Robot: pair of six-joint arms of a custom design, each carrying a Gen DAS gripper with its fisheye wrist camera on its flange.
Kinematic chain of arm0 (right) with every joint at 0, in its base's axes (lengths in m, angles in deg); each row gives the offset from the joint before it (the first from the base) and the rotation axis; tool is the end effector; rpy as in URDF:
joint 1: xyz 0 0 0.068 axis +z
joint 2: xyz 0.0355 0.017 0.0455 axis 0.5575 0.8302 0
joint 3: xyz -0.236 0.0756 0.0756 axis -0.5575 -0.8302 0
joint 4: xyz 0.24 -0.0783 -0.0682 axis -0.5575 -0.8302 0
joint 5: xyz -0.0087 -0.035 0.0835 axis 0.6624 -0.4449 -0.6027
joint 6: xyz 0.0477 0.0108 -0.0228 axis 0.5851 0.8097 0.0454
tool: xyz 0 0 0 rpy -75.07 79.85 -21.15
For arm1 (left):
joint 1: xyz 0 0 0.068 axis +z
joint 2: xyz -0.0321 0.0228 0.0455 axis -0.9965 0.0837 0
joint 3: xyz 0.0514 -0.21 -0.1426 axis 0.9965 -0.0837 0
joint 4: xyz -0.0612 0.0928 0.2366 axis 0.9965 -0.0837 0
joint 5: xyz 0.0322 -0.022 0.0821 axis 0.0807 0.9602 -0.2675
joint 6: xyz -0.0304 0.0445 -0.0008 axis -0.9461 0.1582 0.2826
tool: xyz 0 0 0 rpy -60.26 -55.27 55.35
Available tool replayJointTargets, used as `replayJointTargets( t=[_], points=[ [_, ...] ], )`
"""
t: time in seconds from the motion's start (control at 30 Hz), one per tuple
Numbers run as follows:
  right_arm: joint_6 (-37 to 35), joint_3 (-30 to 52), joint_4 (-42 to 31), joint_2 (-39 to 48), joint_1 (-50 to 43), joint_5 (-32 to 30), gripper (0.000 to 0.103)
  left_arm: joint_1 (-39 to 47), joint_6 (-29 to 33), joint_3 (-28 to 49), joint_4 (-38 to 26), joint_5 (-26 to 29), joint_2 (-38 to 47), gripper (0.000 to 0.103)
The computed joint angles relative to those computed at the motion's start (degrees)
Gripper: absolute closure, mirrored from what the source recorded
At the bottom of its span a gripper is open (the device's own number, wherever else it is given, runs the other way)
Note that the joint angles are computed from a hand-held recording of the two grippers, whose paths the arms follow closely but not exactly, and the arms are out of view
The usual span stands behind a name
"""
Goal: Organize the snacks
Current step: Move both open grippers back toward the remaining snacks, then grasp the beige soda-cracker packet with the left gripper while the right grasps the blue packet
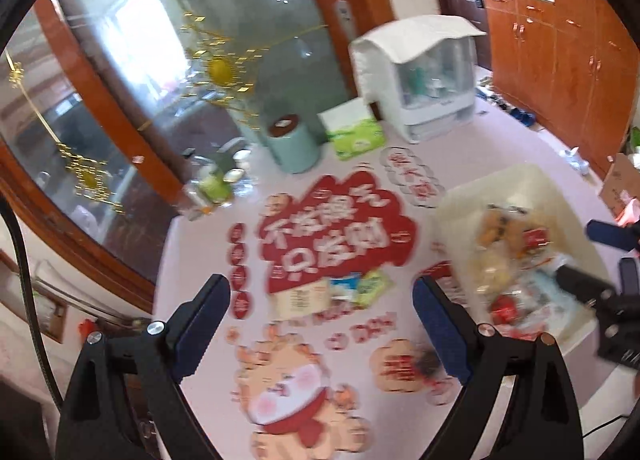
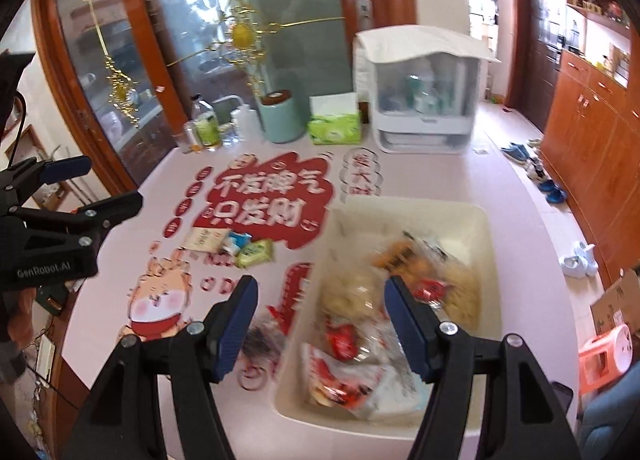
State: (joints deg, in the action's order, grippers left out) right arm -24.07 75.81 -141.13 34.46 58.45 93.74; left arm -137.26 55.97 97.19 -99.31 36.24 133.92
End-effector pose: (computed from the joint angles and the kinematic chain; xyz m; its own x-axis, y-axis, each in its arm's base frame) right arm 0.1552 0.0662 0.3400 -0.7370 0.0184 -0.6757 -0.1024 0.9850 0.1386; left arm 0.2133 -0.2392 0.4073 -0.6609 0.4192 -0.6225 0.2542 0.9054 0.3399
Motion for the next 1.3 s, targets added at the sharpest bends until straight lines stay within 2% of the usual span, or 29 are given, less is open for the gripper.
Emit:
replayJointTargets(
  t=[0.17, 0.33, 0.53, 0.8, 1.03, 1.13, 1.3],
  points=[
    [4.8, 8.8, 0.8, 10.1, 6.3, 2.5, 0.037, 11.2, 13.2, -3.2, 4.8, 3.8, -5.5, 0.011],
    [8.0, 20.1, 0.6, 22.2, 10.2, 5.7, 0.037, 23.2, 26.9, -4.5, 11.6, 12.3, -6.0, 0.009],
    [12.7, 32.6, 0.9, 39.3, 12.5, 8.3, 0.037, 34.6, 40.6, -9.0, 19.9, 26.0, -0.9, 0.007],
    [18.5, 35.0, 4.4, 53.8, 12.4, 6.1, 0.037, 40.3, 56.2, -22.2, 32.9, 39.6, 9.5, 0.007],
    [18.0, 34.9, 6.7, 61.0, 11.5, 4.7, 0.037, 38.9, 62.9, -21.6, 37.3, 41.9, 21.7, 0.007],
    [16.8, 34.6, 8.2, 63.1, 10.6, 3.2, 0.037, 38.3, 64.3, -18.5, 36.8, 42.1, 26.8, 0.007],
    [12.7, 36.2, 9.5, 67.1, 9.9, 1.1, 0.037, 38.5, 65.8, -11.8, 32.4, 45.3, 32.7, 0.006]
  ],
)
